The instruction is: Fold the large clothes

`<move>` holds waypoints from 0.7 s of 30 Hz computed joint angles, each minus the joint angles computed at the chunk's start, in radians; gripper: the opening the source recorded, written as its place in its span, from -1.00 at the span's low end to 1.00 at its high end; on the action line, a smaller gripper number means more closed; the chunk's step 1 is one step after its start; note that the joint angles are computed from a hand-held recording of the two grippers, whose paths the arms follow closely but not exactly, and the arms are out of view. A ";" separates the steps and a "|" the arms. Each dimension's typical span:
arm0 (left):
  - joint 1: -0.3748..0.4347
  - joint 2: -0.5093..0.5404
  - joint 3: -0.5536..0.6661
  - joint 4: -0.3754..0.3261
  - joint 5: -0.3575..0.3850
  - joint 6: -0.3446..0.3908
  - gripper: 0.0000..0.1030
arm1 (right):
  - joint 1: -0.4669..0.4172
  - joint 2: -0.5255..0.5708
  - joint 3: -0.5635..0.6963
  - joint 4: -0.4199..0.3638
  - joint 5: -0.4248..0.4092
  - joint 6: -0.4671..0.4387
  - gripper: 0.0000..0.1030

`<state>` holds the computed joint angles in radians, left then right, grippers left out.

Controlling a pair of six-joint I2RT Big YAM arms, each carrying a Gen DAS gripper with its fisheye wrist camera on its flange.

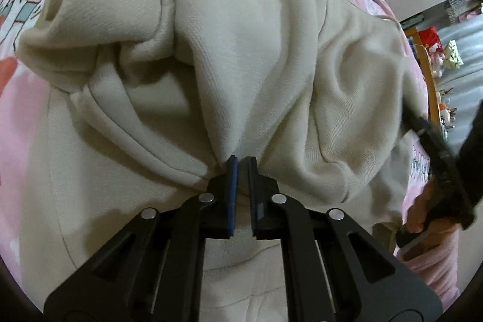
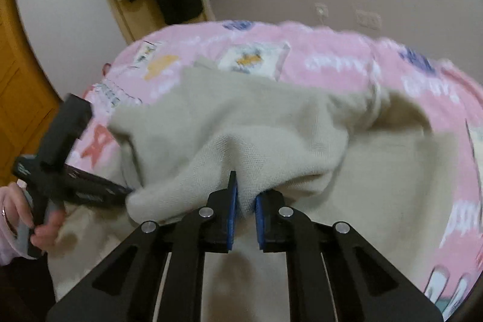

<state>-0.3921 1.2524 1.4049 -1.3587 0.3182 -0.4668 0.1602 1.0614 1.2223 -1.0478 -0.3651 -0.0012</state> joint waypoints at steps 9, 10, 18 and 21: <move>0.007 -0.046 -0.030 0.020 0.012 -0.004 -0.89 | 0.041 -0.169 -0.137 -0.008 0.155 0.145 -0.56; 0.003 -0.053 -0.022 0.012 0.003 0.000 -0.89 | 0.040 -0.175 -0.128 -0.018 0.169 0.159 -0.50; -0.052 0.009 0.142 0.015 -0.089 0.041 -0.89 | 0.115 -0.150 0.002 -0.003 0.195 0.205 -0.52; -0.072 0.098 0.210 -0.018 -0.159 0.070 -0.89 | 0.210 -0.070 0.032 0.009 0.278 0.223 -0.55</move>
<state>-0.4639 1.3508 1.6151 -1.3765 0.1592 -0.3970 0.3706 0.9910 1.2539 -1.0387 -0.0875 0.2217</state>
